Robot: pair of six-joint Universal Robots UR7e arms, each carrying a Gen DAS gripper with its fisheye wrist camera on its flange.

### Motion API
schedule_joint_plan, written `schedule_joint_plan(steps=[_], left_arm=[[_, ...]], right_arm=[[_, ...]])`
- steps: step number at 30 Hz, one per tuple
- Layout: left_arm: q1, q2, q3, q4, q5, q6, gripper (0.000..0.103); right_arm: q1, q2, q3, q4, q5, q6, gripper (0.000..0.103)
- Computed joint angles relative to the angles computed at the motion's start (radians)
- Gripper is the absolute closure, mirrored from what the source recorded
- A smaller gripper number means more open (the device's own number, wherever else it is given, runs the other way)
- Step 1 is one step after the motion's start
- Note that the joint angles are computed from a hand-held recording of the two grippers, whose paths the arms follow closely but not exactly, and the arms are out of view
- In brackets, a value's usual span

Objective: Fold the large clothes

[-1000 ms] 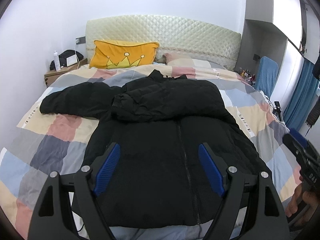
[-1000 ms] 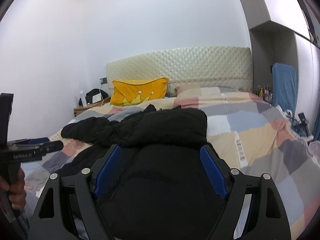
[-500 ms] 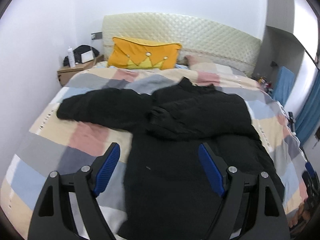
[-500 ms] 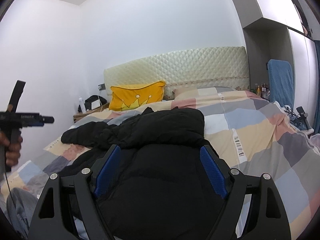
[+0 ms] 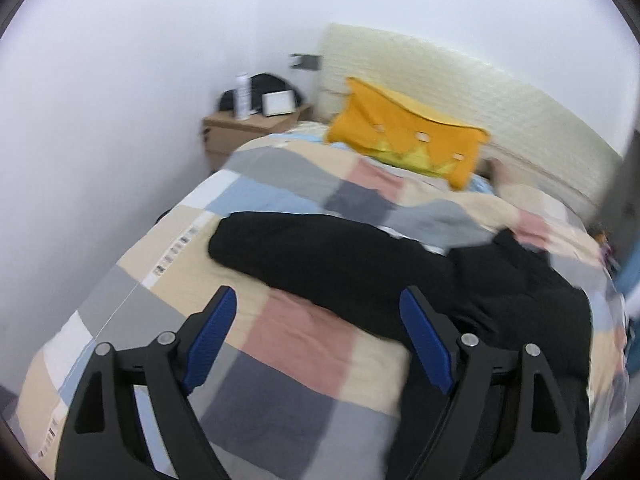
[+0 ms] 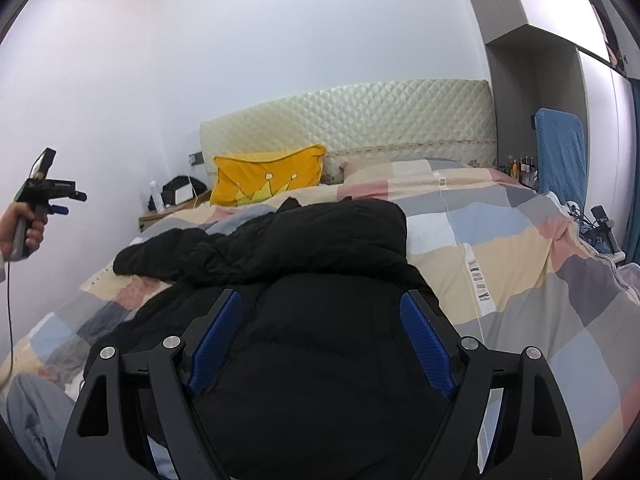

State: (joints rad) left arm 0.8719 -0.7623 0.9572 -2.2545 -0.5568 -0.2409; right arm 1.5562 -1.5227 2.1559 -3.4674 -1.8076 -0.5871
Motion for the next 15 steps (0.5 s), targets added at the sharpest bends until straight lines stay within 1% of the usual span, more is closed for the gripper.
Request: schedule_joint_plan(steps=[1,3,5,7,9,12,15], left_arm=[[0.018,0.006,-0.024,0.017,-0.017,-0.02,0.018],[0.062,0.016,-0.062,0.039,-0.072,-0.066,0.018],[0.106,0.037,-0.102,0.039,-0.129,-0.072,0.018],[0.143,0.064,-0.143,0.046,-0.164,-0.082,0.018],[0.189,0.099,-0.202,0.049,-0.231,-0.106,0.018],[0.253,0.175,-0.321,0.079,-0.32,-0.156,0.018],[0.307,0.279,-0.482,0.111,-0.394,-0.184,0.018]], right_arm=[[0.005,0.007,-0.003,-0.001,-0.01,-0.005,0.022],[0.011,0.021,-0.01,0.0,-0.031,-0.011,0.022],[0.02,0.042,-0.024,0.005,-0.059,-0.013,0.022],[0.031,0.065,-0.04,0.012,-0.091,-0.011,0.022],[0.047,0.094,-0.063,0.028,-0.146,0.008,0.022],[0.062,0.127,-0.09,0.05,-0.185,0.013,0.022],[0.069,0.16,-0.122,0.087,-0.212,0.037,0.022]])
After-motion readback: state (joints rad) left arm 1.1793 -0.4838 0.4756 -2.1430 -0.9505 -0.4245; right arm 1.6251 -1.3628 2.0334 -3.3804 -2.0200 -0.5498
